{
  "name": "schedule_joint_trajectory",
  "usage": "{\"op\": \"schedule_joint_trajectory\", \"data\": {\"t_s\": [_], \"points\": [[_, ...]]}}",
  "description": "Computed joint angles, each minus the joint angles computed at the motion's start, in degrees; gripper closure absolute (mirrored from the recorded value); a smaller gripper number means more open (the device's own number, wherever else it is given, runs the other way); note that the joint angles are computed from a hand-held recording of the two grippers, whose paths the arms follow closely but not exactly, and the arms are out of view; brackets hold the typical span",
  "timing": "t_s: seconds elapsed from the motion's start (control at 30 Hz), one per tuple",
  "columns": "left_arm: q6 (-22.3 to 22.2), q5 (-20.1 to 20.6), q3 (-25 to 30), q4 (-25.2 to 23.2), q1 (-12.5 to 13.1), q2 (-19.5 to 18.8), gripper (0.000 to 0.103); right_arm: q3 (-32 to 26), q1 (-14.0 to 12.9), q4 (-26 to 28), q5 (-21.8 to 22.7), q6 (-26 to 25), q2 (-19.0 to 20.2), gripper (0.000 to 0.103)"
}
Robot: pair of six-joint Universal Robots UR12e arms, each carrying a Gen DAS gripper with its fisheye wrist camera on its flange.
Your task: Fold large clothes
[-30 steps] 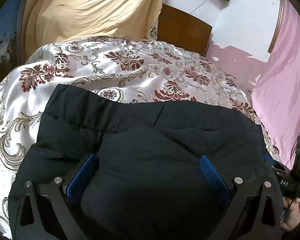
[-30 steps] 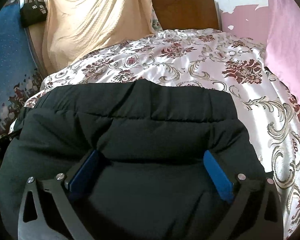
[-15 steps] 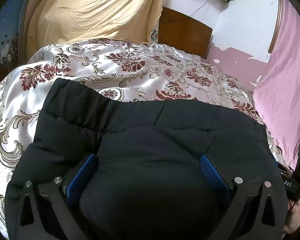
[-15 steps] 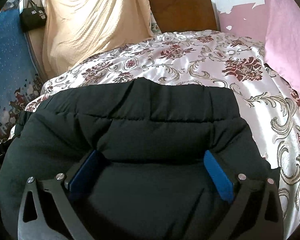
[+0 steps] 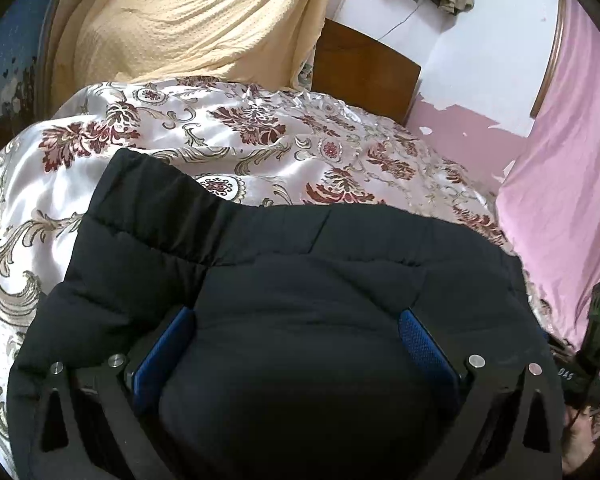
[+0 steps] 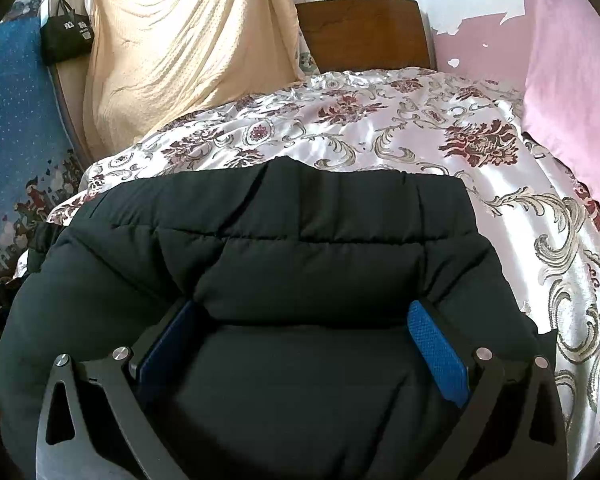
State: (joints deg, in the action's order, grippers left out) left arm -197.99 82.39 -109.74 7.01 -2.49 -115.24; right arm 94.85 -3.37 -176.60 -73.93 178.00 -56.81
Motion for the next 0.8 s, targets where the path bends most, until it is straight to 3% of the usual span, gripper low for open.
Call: {"op": "schedule_joint_trajectory", "data": {"t_s": [0.13, 0.4, 0.47, 0.7, 0.8], "points": [[1.04, 1.12, -1.75, -3.55, 0.32, 2.97, 0.0, 1.51, -1.03, -0.62, 2.63, 0.59, -1.18, 0.001], [2.4, 1.94, -9.6, -2.8, 3.85, 9.78, 0.0, 9.69, -4.44, -7.4, 7.61, 4.02, -6.04, 0.001], [1.6, 2.09, -11.02, -3.26, 4.93, 10.63, 0.0, 11.94, -5.15, -8.32, 7.13, 4.58, -7.23, 0.001], [-4.26, -5.51, -15.19, 0.61, 8.81, 9.91, 0.0, 19.86, -6.25, -14.54, 2.97, 3.25, -10.1, 0.001], [-3.85, -8.09, -16.08, 3.28, 9.63, 9.1, 0.0, 21.27, -7.19, -17.16, 3.18, 5.64, -10.69, 0.001]]}}
